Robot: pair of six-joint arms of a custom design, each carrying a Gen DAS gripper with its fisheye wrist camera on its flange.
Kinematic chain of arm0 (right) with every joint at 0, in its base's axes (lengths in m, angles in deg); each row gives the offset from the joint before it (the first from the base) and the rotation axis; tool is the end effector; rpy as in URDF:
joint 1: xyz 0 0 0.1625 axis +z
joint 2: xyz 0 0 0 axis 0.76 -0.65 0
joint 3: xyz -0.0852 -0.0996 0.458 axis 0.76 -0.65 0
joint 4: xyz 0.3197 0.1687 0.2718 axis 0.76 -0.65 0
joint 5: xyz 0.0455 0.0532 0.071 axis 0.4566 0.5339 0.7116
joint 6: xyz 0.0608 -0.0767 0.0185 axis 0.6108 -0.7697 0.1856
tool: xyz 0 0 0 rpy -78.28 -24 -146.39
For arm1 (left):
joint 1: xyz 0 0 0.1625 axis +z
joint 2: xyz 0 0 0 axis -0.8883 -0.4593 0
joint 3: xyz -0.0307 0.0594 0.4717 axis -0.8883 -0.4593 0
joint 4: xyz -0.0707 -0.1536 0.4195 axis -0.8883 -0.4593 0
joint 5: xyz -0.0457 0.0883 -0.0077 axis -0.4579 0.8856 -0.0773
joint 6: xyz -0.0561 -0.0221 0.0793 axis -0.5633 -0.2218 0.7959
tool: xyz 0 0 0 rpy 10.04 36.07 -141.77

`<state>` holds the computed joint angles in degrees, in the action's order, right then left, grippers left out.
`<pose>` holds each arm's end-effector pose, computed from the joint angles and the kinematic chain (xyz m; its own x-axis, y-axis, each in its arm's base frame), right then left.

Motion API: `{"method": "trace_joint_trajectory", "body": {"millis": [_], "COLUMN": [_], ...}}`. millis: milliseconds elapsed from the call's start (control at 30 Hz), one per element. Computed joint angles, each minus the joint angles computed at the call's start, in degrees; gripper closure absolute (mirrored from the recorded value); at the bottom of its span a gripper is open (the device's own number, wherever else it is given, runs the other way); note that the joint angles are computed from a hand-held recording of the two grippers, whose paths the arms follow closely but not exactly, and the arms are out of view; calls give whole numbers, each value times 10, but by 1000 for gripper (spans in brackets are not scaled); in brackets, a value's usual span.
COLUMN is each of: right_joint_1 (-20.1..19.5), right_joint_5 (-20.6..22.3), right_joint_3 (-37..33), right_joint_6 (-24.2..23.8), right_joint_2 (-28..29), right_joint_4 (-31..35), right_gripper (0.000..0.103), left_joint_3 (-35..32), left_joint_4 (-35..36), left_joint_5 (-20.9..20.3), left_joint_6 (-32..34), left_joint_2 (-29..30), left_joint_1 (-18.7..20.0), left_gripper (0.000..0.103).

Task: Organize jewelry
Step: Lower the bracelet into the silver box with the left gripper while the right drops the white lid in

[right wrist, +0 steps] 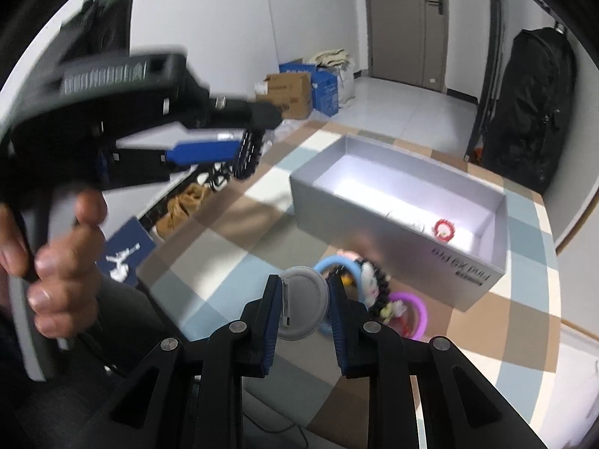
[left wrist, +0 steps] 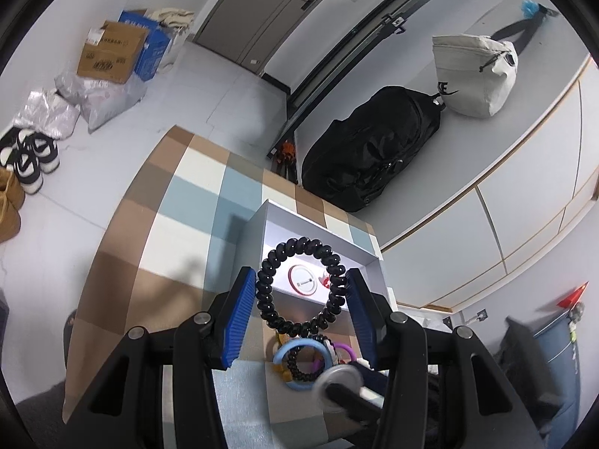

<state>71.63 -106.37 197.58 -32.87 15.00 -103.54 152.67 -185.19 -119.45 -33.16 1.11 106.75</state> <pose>0.3319 -0.3936 0.1276 -0.7112 -0.4214 0.5627 -0.6531 0.6921 -0.3072 -0.2278 -0.4617 0.2663 -0.9750 0.1926 -0.1106 0.2211 0.7944 -0.5657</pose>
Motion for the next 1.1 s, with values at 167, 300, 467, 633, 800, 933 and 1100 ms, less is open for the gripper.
{"method": "trace_joint_trajectory", "body": {"millis": [167, 300, 467, 633, 800, 933, 1100], "right_joint_1": [-5, -17, -37, -67, -98, -124, -140], "right_joint_5": [19, 32, 51, 86, 116, 144, 168], "right_joint_3": [-5, -11, -27, -43, -58, -63, -71], "right_joint_6": [0, 2, -4, 4, 3, 18, 25], "right_joint_2": [-24, -42, -60, -73, -73, -74, -76], "right_joint_4": [-13, -15, -19, -10, 6, 16, 31], "right_gripper": [79, 79, 79, 79, 79, 79, 79], "left_joint_3": [-11, -24, -43, -64, -80, -91, -104], "left_joint_4": [-12, -13, -14, 12, 29, 44, 61], "left_joint_5": [-1, 11, 15, 45, 67, 65, 53], "left_joint_6": [12, 18, 32, 44, 62, 71, 62], "left_joint_2": [20, 40, 65, 91, 115, 128, 138], "left_joint_1": [2, 3, 3, -5, -14, -14, -3], "left_gripper": [60, 60, 60, 60, 60, 60, 60]}}
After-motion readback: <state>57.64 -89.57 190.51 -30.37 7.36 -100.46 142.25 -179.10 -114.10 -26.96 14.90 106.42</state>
